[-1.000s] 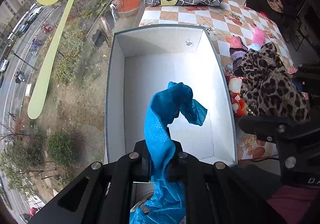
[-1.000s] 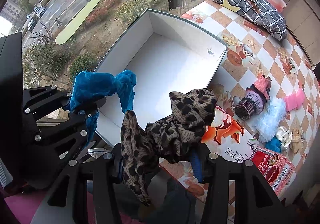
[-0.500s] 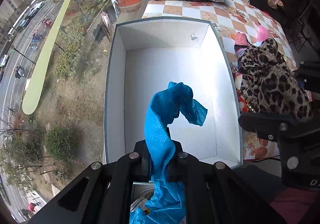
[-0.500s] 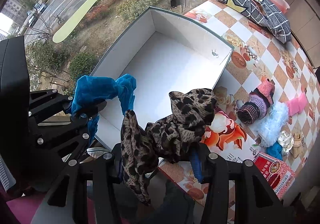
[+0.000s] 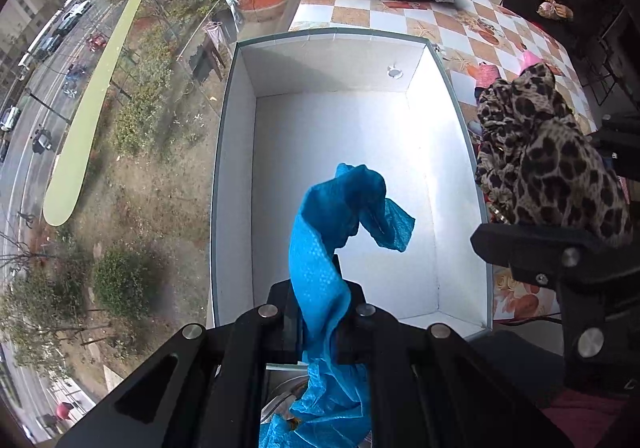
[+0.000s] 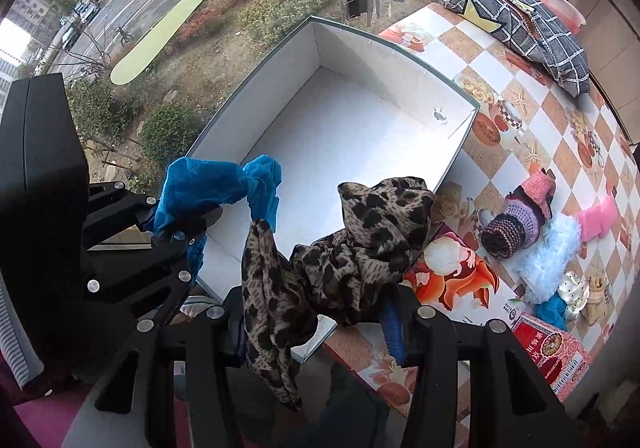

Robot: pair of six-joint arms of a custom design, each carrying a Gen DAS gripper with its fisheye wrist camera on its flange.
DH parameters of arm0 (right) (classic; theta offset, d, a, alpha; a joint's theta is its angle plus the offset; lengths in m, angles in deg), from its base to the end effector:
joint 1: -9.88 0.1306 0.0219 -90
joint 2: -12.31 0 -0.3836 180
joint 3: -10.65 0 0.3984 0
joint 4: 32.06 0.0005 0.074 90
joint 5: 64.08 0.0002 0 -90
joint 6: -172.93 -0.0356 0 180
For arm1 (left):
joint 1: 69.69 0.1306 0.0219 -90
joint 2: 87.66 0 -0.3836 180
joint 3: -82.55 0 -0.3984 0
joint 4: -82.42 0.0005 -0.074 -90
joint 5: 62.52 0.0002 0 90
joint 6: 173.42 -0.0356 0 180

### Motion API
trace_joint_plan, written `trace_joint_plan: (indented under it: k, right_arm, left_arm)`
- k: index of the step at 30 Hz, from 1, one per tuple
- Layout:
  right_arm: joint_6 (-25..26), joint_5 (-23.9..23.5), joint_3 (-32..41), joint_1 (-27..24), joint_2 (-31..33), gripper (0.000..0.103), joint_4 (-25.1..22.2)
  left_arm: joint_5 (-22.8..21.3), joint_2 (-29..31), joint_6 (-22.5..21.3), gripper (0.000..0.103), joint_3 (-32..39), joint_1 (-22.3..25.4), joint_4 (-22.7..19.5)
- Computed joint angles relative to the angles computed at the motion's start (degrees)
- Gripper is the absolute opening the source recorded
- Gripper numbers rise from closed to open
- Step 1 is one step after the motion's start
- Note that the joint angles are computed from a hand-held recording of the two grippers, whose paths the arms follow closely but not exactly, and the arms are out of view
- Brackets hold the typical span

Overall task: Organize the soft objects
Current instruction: 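Open left tool to drop blue cloth while right tool drops scrunchie into box, then move both tools back toward the knit hats on the table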

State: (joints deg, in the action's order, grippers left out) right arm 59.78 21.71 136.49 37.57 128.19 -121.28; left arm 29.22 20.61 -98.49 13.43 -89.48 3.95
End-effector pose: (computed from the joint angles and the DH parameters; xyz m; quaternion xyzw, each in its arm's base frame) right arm 0.5320 0.2816 0.4370 -0.0428 0.9940 0.0732 0.0688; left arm 0.5327 -0.1934 0.4067 0.2990 0.9462 -0.0201 0.1223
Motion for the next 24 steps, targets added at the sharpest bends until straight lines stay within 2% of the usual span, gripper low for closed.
trace_joint_plan:
  k: [2,3,4,5,6,7,8,9,10,11,13,17,20,24]
  right_arm:
    - [0.13,-0.29,0.1,0.1,0.1,0.05,0.17]
    - [0.09,-0.51,-0.03,0.1,0.06,0.051,0.29]
    - [-0.04,-0.53,-0.18,0.09,0.0,0.055,0.34]
    - [-0.22,-0.64,-0.34,0.05,-0.07,0.056,0.42]
    - [-0.4,-0.83,-0.56,-0.06,-0.19,0.056,0.55]
    - [-0.63,-1.02,-0.81,-0.17,-0.34,0.056,0.71]
    - [-0.97,-1.16,-1.06,-0.3,-0.5,0.057,0.84]
    - [-1.4,-1.37,-1.53,-0.46,-0.82,0.073,1.24]
    - [-2.1,-1.27,-2.11,-0.6,-1.28,0.099,1.77]
    - [-2.8,-0.67,-2.63,-0.72,-1.8,0.103,2.3]
    - [-4.21,-1.67,-4.05,-1.35,-2.86,0.103,3.75]
    - [-6.87,-1.68,-6.38,-2.08,-4.41,0.103,4.49]
    - [-8.66,-1.15,-7.87,-2.41,-5.83,0.103,4.89]
    - [-11.58,1.9,-9.19,-2.87,-8.07,0.103,5.15]
  left_arm:
    - [0.6,-0.35,-0.17,0.014,-0.34,0.11,0.62]
    - [0.92,-0.55,-0.24,0.026,-0.53,0.18,0.97]
    - [1.2,-0.73,-0.39,0.045,-0.66,0.25,1.24]
    - [1.46,-0.91,-0.44,0.056,-0.84,0.24,1.6]
    - [1.85,-1.07,-0.47,0.076,-0.94,0.28,1.75]
    - [2.27,-1.21,-0.47,0.084,-1.0,0.32,1.87]
    - [2.55,-1.36,-0.28,0.084,-1.06,0.32,2.09]
    - [2.52,-1.16,0.09,0.084,-0.73,0.35,1.7]
    - [1.9,-0.75,0.69,0.085,-0.23,0.29,1.21]
    - [1.81,-0.39,1.47,0.086,0.18,0.38,0.87]
    - [2.34,0.43,3.26,0.09,1.22,0.68,0.06]
    - [4.4,2.56,5.13,0.091,4.08,1.26,-2.98]
    - [6.1,3.43,5.11,0.091,5.74,1.18,-4.91]
    - [8.22,4.38,3.95,0.091,8.18,0.23,-6.19]
